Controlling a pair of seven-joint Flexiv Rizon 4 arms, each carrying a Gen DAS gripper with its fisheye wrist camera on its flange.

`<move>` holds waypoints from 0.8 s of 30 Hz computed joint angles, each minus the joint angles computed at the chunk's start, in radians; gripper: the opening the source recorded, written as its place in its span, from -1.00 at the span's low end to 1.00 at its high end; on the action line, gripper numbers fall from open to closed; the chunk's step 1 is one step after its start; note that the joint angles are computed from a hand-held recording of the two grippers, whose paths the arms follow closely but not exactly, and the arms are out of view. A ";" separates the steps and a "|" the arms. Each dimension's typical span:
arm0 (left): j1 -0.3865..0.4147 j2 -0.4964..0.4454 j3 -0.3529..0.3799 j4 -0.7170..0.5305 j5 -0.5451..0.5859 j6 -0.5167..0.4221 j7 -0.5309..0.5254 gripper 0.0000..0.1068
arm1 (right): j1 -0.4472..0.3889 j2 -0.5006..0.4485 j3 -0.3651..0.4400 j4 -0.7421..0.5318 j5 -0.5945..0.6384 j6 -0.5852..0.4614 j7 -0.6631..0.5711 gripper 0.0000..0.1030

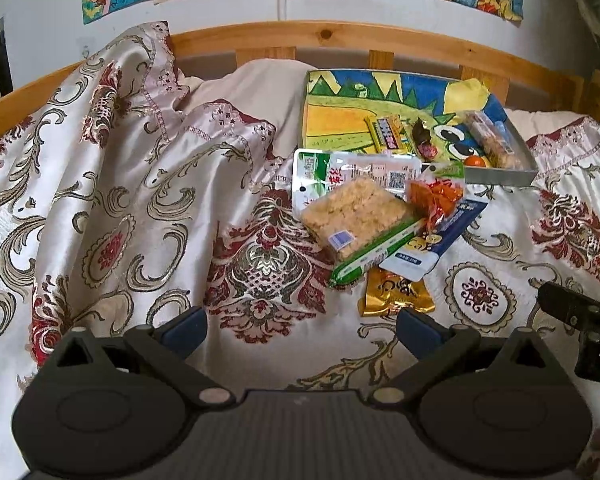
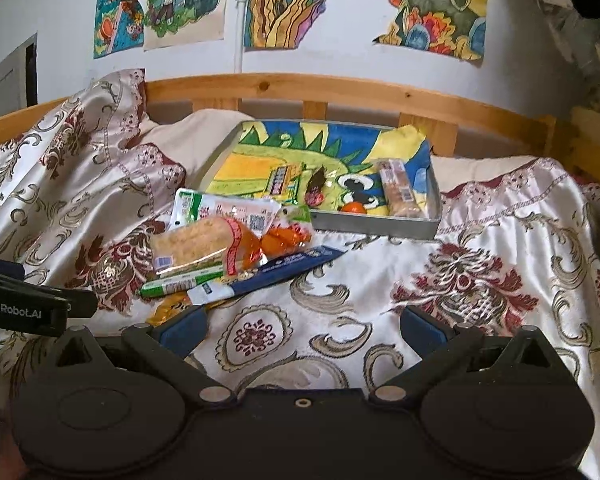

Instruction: Organize snacks

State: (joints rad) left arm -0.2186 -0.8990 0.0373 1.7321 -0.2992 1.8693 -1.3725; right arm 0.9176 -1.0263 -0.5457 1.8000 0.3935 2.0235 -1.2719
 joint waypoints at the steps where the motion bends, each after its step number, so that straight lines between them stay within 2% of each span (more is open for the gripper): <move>1: -0.003 -0.002 0.004 -0.002 -0.001 -0.003 0.001 0.92 | -0.007 0.004 0.010 -0.001 -0.007 -0.004 0.000 0.99; 7: -0.016 -0.007 0.025 -0.012 -0.018 -0.028 -0.009 0.92 | -0.043 0.017 0.056 -0.004 -0.054 -0.018 0.000 0.99; 17: -0.012 -0.026 0.026 -0.042 -0.011 -0.042 -0.020 0.92 | -0.071 0.015 0.082 -0.019 -0.078 -0.022 0.021 0.99; 24: 0.020 -0.066 0.003 -0.128 0.031 -0.095 0.026 0.92 | -0.106 0.014 0.118 -0.032 -0.104 -0.018 0.024 0.99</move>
State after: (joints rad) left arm -0.1985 -0.9648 0.0403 1.6039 -0.2684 1.7742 -1.3467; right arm 0.8117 -1.0123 -0.4276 1.7682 0.2897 2.0052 -1.2478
